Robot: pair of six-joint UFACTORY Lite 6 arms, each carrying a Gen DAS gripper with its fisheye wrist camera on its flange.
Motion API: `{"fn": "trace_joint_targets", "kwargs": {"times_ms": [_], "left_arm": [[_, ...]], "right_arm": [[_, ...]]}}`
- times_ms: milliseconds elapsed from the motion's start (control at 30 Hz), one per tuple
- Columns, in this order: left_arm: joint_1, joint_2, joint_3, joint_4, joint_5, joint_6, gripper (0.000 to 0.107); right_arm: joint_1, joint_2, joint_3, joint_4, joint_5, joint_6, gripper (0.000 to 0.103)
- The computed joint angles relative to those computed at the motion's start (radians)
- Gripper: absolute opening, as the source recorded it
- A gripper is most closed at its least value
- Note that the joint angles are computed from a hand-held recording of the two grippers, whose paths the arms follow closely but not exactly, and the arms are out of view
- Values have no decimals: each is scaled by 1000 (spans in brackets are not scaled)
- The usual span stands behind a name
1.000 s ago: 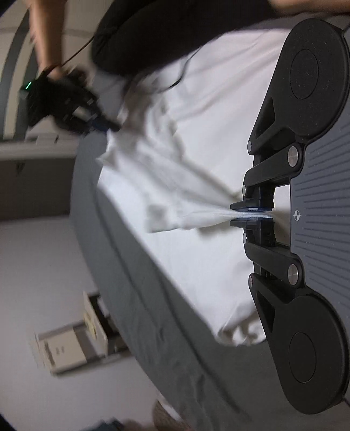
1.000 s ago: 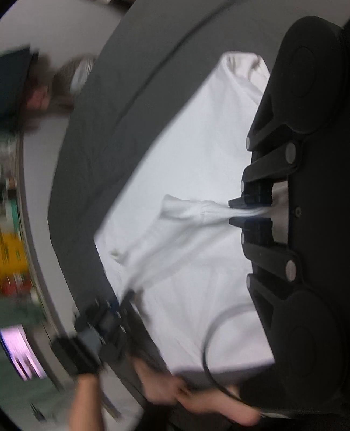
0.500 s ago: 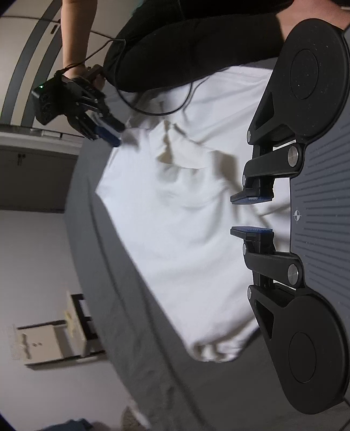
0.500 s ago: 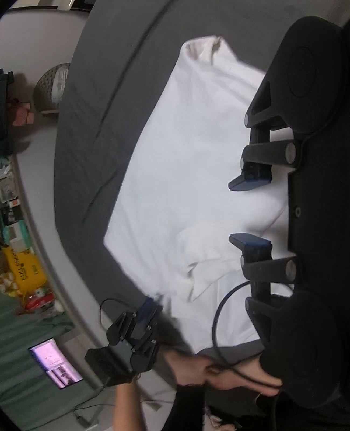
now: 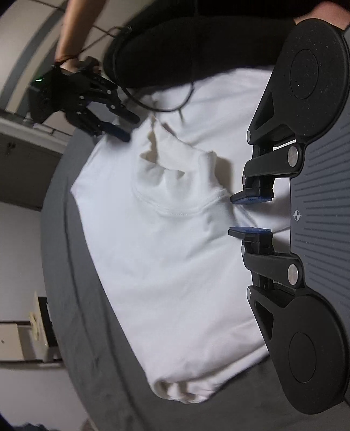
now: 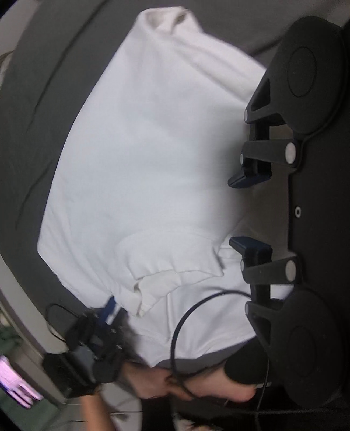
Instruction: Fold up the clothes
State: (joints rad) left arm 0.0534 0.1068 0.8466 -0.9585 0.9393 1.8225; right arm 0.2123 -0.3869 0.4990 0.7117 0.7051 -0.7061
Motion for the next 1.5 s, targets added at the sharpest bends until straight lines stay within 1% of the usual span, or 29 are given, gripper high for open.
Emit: {"fn": "trace_joint_targets", "kwargs": {"times_ms": [33, 67, 100, 167, 200, 267, 300, 333, 367, 400, 500, 533, 633, 733, 800, 867, 933, 1000, 1033, 1067, 1100, 1133, 1200, 1233, 1267, 1333, 1367, 1433, 1500], "left_arm": [[24, 14, 29, 18, 44, -14, 18], [45, 24, 58, 24, 68, -29, 18], [60, 31, 83, 15, 56, -57, 18], [86, 57, 138, -18, 27, -108, 18], [101, 75, 163, -55, 7, -122, 18], [121, 116, 210, -151, -39, -156, 18], [128, 141, 233, -197, -51, -174, 23], [132, 176, 268, -234, -59, -201, 52], [127, 207, 303, -248, -74, -238, 95], [120, 228, 326, -262, -97, -269, 103], [89, 290, 388, -295, -177, -325, 103], [75, 316, 416, -268, -201, -372, 103], [35, 412, 533, -110, -217, -564, 103], [8, 485, 618, -11, -205, -698, 103], [-10, 525, 661, 37, -203, -765, 103], [-30, 525, 652, 33, -231, -760, 103], [-41, 524, 646, 28, -252, -762, 103], [-43, 528, 656, 43, -258, -778, 101], [-44, 528, 659, 53, -262, -784, 96], [-48, 524, 657, 62, -276, -787, 90], [-61, 530, 669, 77, -288, -805, 87], [-58, 528, 671, 84, -287, -804, 81], [-38, 543, 701, 76, -241, -805, 67], [-29, 553, 710, 67, -206, -815, 56], [-34, 554, 707, 69, -213, -822, 56], [-55, 544, 691, 79, -252, -829, 55], [-68, 536, 681, 88, -278, -831, 52], [-87, 522, 668, 98, -317, -837, 44], [-101, 511, 659, 102, -346, -844, 36]], "right_arm": [[-37, -39, -7, 2, 22, -16, 41], [-73, -92, -19, -5, 20, -19, 48], [-117, -140, -28, -7, 17, -24, 64], [-249, -198, -34, 8, -8, -26, 77], [-310, -206, -29, 21, -26, -27, 77], [-375, -149, -12, 31, -80, 31, 77], [-399, -116, -4, 36, -109, 66, 77], [-419, -80, 6, 39, -137, 103, 77], [-432, -46, 14, 37, -158, 138, 77], [-435, -26, 15, 40, -173, 155, 77], [-438, 30, 21, 47, -212, 191, 78], [-436, 46, 24, 47, -220, 198, 78], [-413, 99, 34, 69, -246, 201, 82], [-425, 156, 48, 173, -251, 108, 91], [-459, 191, 57, 281, -244, 1, 93], [-496, 231, 76, 379, -227, -106, 92], [-506, 276, 91, 492, -210, -223, 85], [-519, 305, 115, 503, -192, -257, 78], [-520, 310, 121, 504, -188, -276, 75], [-524, 318, 128, 504, -176, -293, 58], [-542, 338, 139, 504, -139, -309, 46], [-559, 354, 150, 500, -109, -320, 46], [-569, 359, 158, 490, -100, -337, 48], [-574, 361, 160, 492, -91, -351, 50], [-579, 362, 161, 495, -83, -364, 56], [-586, 352, 146, 518, -73, -386, 57], [-581, 353, 146, 527, -82, -398, 55], [-580, 330, 127, 536, -109, -417, 44], [-570, 306, 103, 556, -141, -426, 28]]}}
